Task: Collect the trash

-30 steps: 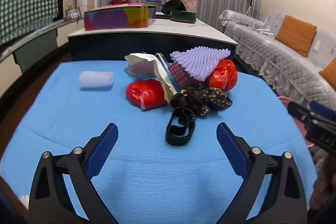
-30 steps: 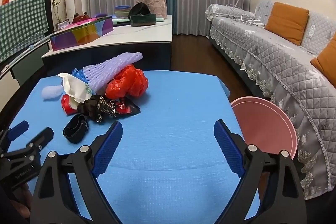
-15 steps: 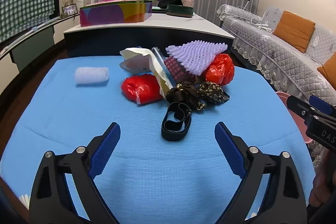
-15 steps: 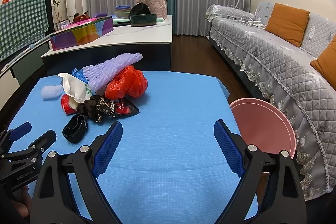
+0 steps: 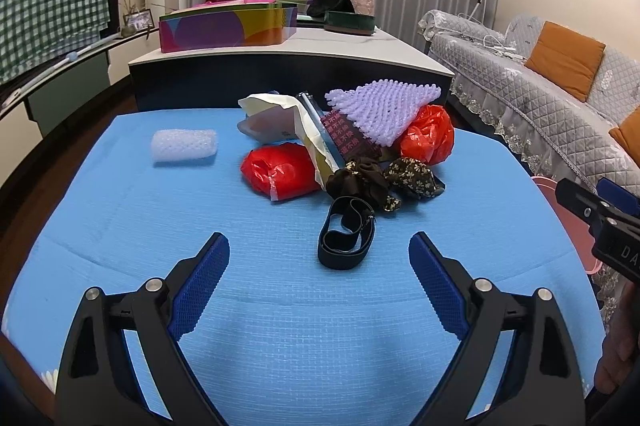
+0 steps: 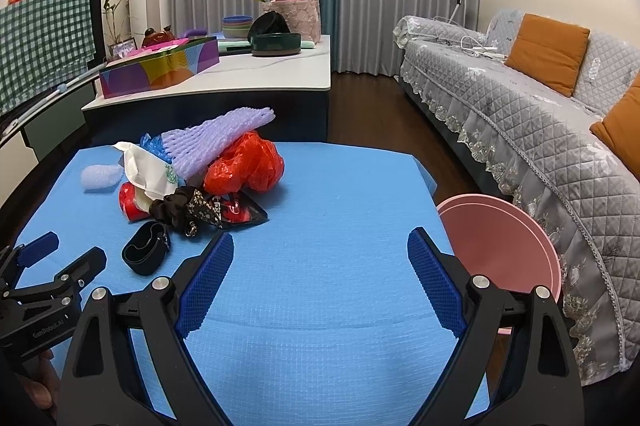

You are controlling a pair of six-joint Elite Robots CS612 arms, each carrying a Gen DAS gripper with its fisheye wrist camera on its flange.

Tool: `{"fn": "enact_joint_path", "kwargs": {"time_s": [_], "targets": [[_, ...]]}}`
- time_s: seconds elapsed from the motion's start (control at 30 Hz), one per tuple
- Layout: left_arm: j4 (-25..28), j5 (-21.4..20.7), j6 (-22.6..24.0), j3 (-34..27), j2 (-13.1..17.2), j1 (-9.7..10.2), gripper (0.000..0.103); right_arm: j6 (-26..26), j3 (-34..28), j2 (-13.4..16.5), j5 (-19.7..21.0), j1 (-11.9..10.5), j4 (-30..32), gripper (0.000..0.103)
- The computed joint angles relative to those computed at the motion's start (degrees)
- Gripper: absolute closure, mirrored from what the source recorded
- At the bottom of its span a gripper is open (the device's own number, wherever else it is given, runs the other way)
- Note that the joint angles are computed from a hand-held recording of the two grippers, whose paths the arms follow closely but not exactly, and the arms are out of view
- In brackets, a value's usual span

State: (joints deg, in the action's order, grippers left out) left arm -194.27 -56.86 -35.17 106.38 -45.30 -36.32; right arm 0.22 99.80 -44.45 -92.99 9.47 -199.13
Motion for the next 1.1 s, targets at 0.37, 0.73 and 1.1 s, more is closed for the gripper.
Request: {"fn": "enact_joint_path", "kwargs": {"time_s": [0.37,0.73,1.1], "targets": [[0.09,-0.15,0.24,-0.19,0.08,-0.02,0.015,-0.02,-0.02,0.06,-0.09,0.01,-0.05,0.016],[0.07,-0.11,0.27,-0.21,0.09,-0.09,0.015,-0.26,0.04,0.02,-0.01,-0.04,-0.34,0.016],[0.0,0.02,0.28,-0.21,0.11,-0.12,0.015,0.14,0.02,0.12,-0.99,0.11,-1.41,0.023]]}}
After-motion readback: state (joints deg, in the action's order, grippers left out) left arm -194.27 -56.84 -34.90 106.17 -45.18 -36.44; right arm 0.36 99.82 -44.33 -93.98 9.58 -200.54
